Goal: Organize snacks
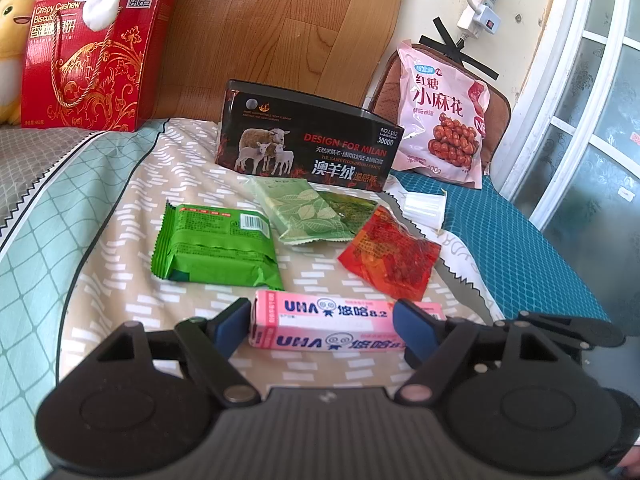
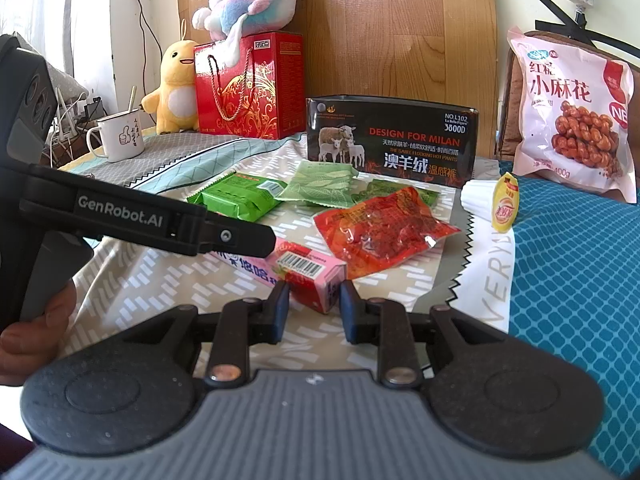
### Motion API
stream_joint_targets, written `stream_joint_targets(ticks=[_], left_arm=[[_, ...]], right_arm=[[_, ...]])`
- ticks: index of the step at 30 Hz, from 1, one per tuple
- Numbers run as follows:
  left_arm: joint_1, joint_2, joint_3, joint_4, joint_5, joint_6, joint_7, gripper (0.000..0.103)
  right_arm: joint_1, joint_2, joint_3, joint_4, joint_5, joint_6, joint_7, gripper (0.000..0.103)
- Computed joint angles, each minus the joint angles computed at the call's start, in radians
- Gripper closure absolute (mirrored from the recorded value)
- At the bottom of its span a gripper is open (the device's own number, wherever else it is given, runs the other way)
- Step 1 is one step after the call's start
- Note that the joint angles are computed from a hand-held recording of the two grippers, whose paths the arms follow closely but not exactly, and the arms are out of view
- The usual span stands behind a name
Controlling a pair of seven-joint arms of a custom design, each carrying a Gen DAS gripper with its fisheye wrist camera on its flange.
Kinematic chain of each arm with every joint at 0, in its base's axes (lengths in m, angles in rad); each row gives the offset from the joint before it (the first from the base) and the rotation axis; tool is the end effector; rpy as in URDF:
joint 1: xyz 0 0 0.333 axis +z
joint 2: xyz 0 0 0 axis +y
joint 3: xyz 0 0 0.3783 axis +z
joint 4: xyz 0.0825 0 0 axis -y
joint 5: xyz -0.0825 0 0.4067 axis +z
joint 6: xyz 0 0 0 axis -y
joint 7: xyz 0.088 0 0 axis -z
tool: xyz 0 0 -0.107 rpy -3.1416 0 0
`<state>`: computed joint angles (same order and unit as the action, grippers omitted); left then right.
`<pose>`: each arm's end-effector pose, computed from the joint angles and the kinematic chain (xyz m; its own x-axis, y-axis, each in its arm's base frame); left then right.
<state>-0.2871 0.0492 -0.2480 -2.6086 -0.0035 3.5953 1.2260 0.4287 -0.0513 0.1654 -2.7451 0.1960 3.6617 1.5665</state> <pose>0.4320 -0.2546 0.3935 -0.3032 -0.9091 0.2856 -0.6558 -0.0185 -0.7547 0.3862 0.2309 0.3948 0.4061 -0.9110 -0.0724 -0.5470 -0.1788 -0.8178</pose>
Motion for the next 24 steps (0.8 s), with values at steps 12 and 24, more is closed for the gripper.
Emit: stream_joint_targets(ticks=[12,24], left_arm=[[0.072,-0.012,0.009,0.020,0.236,-0.029,-0.245,0.027],[0.088,0.101,0.020,0.346,0.189,-0.078,-0.084,0.028]], right_arm=[[0.006,-0.004,0.006,0.005,0.033,0.027,-0.018,0.073],[-0.068,0.135,-0.067,0.272,-0.088,0.025,-0.039,0.073]])
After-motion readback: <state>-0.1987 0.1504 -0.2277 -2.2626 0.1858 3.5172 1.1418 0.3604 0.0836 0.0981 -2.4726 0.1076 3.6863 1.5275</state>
